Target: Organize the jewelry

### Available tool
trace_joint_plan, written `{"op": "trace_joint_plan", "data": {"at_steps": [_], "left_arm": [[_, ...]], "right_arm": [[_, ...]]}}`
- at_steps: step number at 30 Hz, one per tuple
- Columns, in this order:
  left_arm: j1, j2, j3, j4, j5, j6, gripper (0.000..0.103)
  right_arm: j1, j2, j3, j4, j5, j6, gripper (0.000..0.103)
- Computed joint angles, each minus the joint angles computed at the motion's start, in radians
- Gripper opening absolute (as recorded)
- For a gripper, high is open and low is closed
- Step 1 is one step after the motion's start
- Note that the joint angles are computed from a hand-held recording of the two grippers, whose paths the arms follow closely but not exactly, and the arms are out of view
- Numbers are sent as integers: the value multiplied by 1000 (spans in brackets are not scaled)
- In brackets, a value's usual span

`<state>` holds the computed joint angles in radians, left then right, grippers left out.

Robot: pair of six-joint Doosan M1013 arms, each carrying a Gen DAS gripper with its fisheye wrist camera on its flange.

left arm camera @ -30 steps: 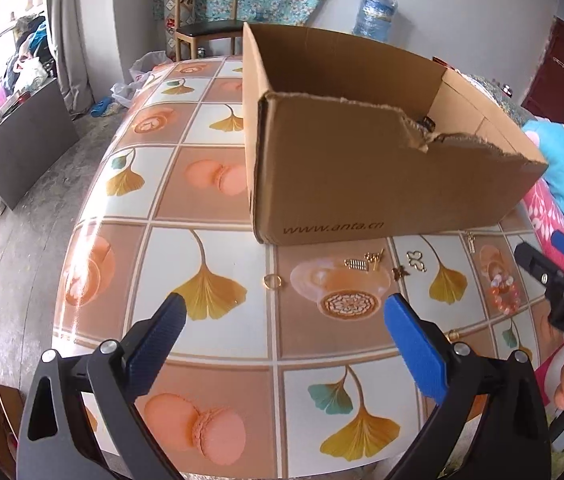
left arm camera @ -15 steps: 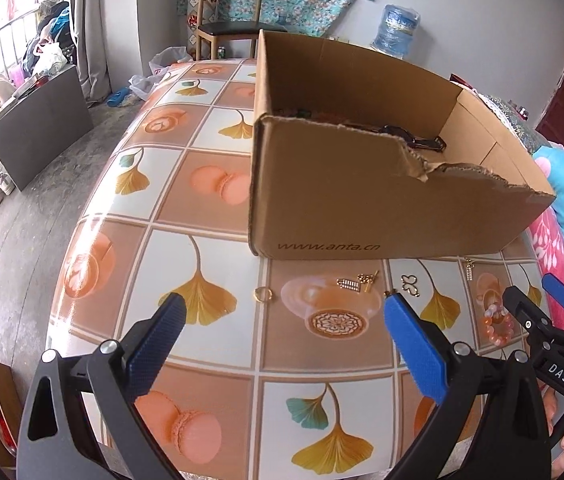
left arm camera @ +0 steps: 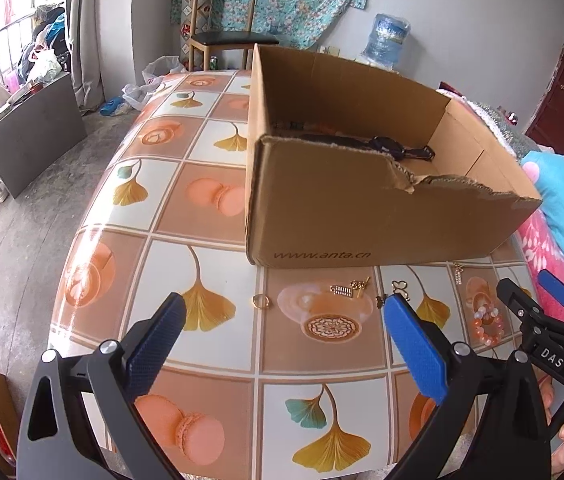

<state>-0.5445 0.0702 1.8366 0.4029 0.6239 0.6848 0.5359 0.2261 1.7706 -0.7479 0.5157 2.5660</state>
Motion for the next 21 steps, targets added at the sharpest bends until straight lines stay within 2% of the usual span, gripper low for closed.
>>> {"op": "trace_joint_plan", "data": {"at_steps": [4, 9, 13, 15, 18, 21], "left_arm": [[16, -26, 30, -33, -81, 24, 97], [24, -58, 68, 31, -158, -21, 97], [41, -86, 106, 57, -229, -77, 97], [52, -95, 121, 54, -247, -92, 97], [76, -109, 146, -35, -291, -3, 97], [80, -114, 155, -74, -292, 91, 97]], "right_arm": [[8, -4, -4, -21, 4, 28, 95], [8, -25, 17, -148, -1, 131, 95], [-46, -63, 63, -84, -128, 91, 95], [-62, -74, 77, -70, -152, 79, 95], [-68, -83, 86, -72, -139, 46, 95], [-79, -99, 100, -22, -157, -9, 95]]}}
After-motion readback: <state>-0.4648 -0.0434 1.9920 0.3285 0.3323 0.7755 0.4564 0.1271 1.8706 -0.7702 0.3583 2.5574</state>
